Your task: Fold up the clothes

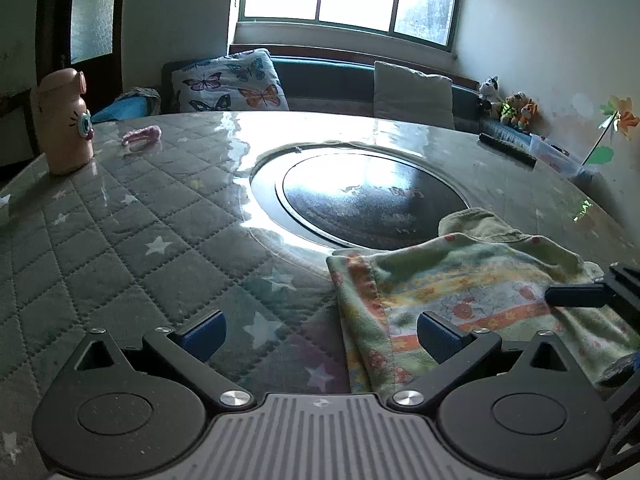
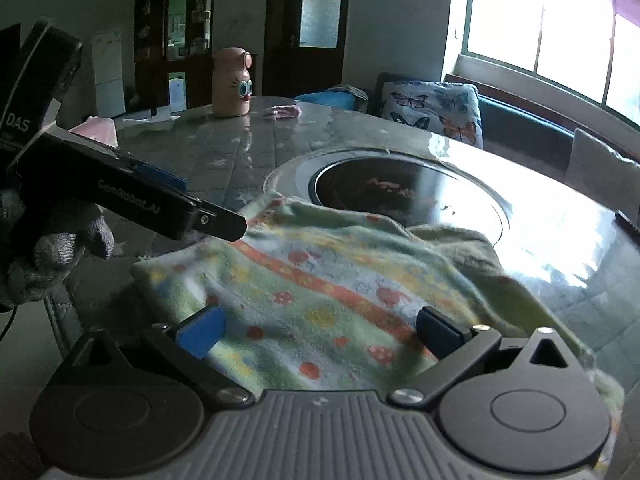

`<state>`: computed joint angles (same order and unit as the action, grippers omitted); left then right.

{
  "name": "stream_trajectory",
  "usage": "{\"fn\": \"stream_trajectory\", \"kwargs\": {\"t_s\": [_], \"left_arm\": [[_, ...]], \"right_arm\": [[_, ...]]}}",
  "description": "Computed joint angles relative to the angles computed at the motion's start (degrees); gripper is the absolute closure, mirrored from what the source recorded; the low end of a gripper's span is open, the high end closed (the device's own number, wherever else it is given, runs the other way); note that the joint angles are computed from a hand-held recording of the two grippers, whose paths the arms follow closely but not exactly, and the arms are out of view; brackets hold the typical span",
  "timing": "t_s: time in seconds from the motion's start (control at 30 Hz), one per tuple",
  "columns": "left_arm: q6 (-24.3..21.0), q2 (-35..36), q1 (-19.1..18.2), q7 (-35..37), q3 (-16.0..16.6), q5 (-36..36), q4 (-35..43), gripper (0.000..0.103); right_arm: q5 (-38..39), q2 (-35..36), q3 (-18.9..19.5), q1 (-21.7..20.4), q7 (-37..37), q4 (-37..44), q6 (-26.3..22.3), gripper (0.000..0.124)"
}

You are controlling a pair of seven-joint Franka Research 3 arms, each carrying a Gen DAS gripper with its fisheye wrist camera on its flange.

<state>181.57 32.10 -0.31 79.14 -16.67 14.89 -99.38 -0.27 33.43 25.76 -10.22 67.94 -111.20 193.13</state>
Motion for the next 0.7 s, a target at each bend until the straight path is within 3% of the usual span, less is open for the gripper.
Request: {"fn": "stream_trajectory", "kwargs": {"t_s": [0.13,0.33,0.5,0.7], "left_arm": [[0.3,-0.03,-0.88,-0.87,1.34,0.19,0.17,0.0],[-1.2,-0.11,-2.37,-2.51,3.61,0.34,0.36,0.0],[-0.68,-0.04,-1.73,-2.83,3.33,0.36,0.25,0.0],[-0.69,0.41,-0.75,-2.75,2.31,0.23,0.73,0.0]], "right_arm": [[-1.91,0.15,2.21,-1.69,0.03,-0.15,1.52,0.021],[-1.61,0.84,-0.81,2.12,-1.34,1.28,-0.5,0.021],[-2.13,0.86,1.73,0.32,-2.1,1.6,0.16,0.021],[-0.72,3.09,-0.53,4.05,-4.09,5.57,-2.99,0.021]]}}
